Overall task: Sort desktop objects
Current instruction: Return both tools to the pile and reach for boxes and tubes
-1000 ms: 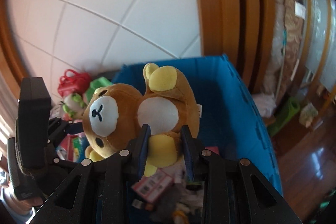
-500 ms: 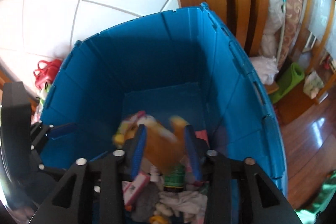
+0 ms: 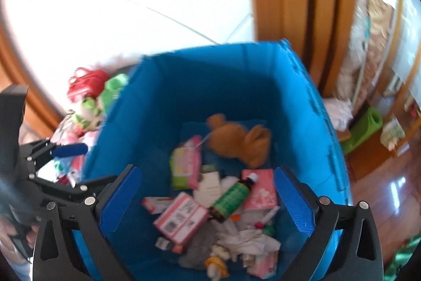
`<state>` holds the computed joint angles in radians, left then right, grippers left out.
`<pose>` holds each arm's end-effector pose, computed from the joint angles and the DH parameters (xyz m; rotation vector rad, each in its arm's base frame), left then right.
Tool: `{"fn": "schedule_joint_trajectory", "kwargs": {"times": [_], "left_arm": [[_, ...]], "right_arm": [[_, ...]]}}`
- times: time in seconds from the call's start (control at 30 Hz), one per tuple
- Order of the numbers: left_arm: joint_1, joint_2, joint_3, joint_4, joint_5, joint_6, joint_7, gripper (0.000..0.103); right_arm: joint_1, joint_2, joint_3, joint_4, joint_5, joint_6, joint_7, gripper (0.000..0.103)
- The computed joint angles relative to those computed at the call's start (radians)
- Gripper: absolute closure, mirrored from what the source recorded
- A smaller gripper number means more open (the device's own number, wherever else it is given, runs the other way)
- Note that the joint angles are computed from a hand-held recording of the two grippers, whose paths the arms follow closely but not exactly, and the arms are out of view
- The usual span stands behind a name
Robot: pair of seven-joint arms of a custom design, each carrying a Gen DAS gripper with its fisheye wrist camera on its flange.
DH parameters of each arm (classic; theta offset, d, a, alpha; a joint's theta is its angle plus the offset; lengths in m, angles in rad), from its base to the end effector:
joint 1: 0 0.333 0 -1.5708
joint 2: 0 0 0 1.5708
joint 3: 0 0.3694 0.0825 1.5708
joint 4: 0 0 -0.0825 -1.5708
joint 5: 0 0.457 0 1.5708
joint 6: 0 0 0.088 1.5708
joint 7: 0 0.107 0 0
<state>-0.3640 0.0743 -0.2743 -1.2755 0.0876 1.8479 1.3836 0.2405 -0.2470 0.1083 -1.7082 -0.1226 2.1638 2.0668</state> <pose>0.5440 -0.3820 0.8259 -1.5050 2.3922 -0.6368 0.5354 0.2012 0.8180 -1.6641 1.8569 -0.5039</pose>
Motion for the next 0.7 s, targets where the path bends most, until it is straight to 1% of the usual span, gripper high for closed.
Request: {"fn": "schedule_joint_trajectory", "kwargs": {"times": [0.1,0.17,0.3,0.43,0.57,0.63,0.7], "left_arm": [[0.032,-0.132,0.019,-0.145,0.039,0.080,-0.001,0.016],[0.063,-0.230,0.030,-0.260,0.079,0.138,-0.006,0.016],[0.134,-0.398,0.057,-0.463,0.111,0.236,0.009,0.015],[0.205,-0.544,0.116,-0.642,0.094,0.319,0.065,0.015],[0.282,-0.647,0.168,-0.788,0.091,0.384,0.122,0.015],[0.319,-0.680,0.197,-0.849,0.076,0.410,0.145,0.015],[0.355,-0.700,0.212,-0.901,0.069,0.441,0.157,0.015]], "right_arm": [[0.028,0.009,0.034,0.026,-0.014,0.023,0.006,0.000],[0.051,0.024,0.059,0.046,-0.030,0.041,0.014,0.000],[0.101,0.067,0.104,0.084,-0.083,0.100,0.058,0.000],[0.157,0.124,0.134,0.126,-0.142,0.147,0.117,0.000],[0.223,0.199,0.146,0.165,-0.199,0.211,0.179,0.000],[0.257,0.244,0.146,0.190,-0.265,0.237,0.241,0.000],[0.294,0.287,0.138,0.214,-0.335,0.247,0.306,0.000]]}}
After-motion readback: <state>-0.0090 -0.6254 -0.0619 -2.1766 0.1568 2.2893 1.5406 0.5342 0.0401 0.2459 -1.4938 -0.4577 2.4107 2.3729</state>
